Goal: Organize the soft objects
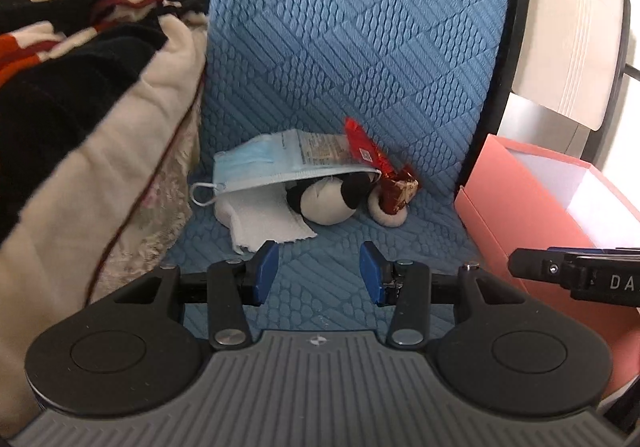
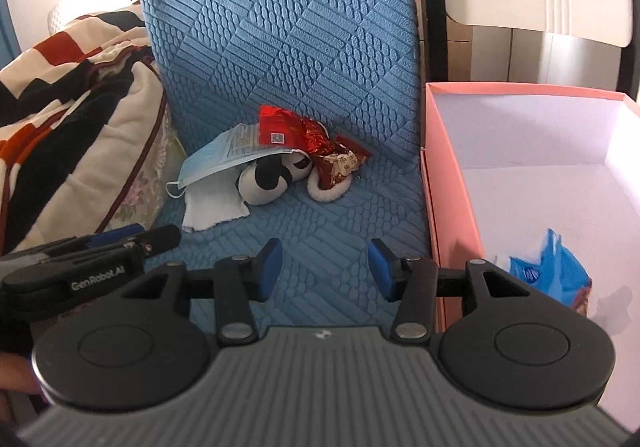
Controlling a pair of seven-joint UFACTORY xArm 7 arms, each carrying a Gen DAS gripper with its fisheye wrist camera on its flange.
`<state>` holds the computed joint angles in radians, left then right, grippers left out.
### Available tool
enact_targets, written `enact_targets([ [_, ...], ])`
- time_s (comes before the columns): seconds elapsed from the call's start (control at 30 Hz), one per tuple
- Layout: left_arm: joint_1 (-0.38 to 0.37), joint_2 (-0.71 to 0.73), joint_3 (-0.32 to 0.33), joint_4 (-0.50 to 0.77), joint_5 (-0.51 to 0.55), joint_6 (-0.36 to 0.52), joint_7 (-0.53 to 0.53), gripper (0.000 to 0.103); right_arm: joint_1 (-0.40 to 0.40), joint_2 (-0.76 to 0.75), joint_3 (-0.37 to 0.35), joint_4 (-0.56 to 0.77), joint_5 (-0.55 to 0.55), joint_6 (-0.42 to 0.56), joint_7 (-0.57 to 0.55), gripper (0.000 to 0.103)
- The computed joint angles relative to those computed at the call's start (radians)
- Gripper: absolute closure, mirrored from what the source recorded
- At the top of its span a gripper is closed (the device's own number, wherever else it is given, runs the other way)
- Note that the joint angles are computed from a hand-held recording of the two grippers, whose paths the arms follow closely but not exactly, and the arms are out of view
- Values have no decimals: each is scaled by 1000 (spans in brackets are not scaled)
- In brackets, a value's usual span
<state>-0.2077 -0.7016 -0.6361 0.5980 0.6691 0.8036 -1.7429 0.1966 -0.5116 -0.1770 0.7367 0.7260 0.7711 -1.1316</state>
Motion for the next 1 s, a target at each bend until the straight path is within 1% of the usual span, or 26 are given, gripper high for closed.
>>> enact_targets([
  [0.1, 21, 30, 13, 2, 27, -44, 5, 52, 15, 35, 7, 18, 15, -19, -17, 53],
  [0.27, 45, 79, 29, 8, 62, -89, 1, 52, 16, 104, 32, 64, 37, -23, 3, 53],
  [0.43, 59, 133, 59, 19, 87, -109, -2, 52, 16, 177, 63, 115, 66, -32, 9, 53],
  [0.63, 60, 184, 124, 31, 113, -129, 27, 52, 7, 242, 106, 153, 75, -62, 30, 53],
  [0.73, 64, 199, 168, 20, 108, -178, 17, 52, 5, 281, 123, 182, 85, -74, 27, 53],
  [0.8, 73, 206, 179, 17, 109, -195, 9, 52, 4, 305, 138, 199, 84, -97, 30, 53],
  [0.9, 86, 229, 199, 21, 101, -221, 5, 52, -5, 355, 156, 242, 76, -103, 69, 53],
  [0.93, 94, 238, 207, 21, 108, -245, 4, 52, -9, 374, 162, 258, 69, -102, 86, 53],
  [1.0, 116, 257, 205, 30, 137, -266, -8, 52, -18, 406, 175, 285, 58, -98, 112, 53],
])
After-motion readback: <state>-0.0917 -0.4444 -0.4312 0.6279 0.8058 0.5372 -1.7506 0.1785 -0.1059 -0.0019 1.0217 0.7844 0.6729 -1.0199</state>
